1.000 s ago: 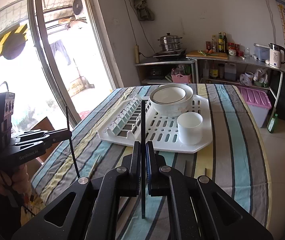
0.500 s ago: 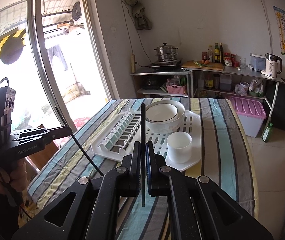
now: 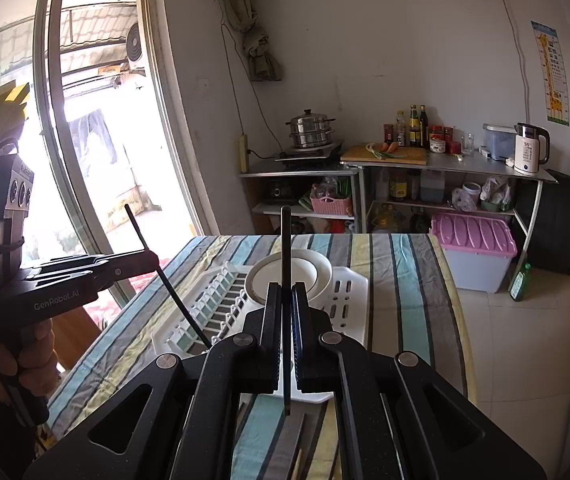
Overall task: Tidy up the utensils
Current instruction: 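Lift the black chopsticks with both tools and carry them over the white cup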
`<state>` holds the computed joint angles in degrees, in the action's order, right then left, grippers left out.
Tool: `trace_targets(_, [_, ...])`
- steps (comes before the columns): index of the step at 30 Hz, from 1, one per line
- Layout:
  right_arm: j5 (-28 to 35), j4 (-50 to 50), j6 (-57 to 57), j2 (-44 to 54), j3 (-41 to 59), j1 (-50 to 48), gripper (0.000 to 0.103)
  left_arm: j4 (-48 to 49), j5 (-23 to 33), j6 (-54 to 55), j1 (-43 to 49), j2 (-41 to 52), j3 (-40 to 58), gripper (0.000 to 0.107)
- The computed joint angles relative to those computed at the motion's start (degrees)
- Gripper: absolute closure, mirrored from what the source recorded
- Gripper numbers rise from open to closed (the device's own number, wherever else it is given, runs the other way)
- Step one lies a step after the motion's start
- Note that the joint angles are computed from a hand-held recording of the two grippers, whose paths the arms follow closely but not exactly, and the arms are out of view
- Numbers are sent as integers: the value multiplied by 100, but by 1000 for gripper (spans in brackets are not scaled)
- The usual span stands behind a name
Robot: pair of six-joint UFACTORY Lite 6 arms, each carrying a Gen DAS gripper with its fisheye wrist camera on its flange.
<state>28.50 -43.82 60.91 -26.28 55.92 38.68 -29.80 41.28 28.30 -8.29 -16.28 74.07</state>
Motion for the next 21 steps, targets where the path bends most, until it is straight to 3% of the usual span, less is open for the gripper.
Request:
trace_targets(11, [-862,1502,-1760,891,800,-1181,98,47,-242,-387,-593,1437,1397,102])
trace_targets(16, [-1285,1897,-2106,1328,771,-1469,98,-239,-412,-245,-663,1948,1532,102])
trace_targets(21, [-1703,3187,-3289,1788,690,-1804,98,-504,-516,-72,-647,2359,1494,102])
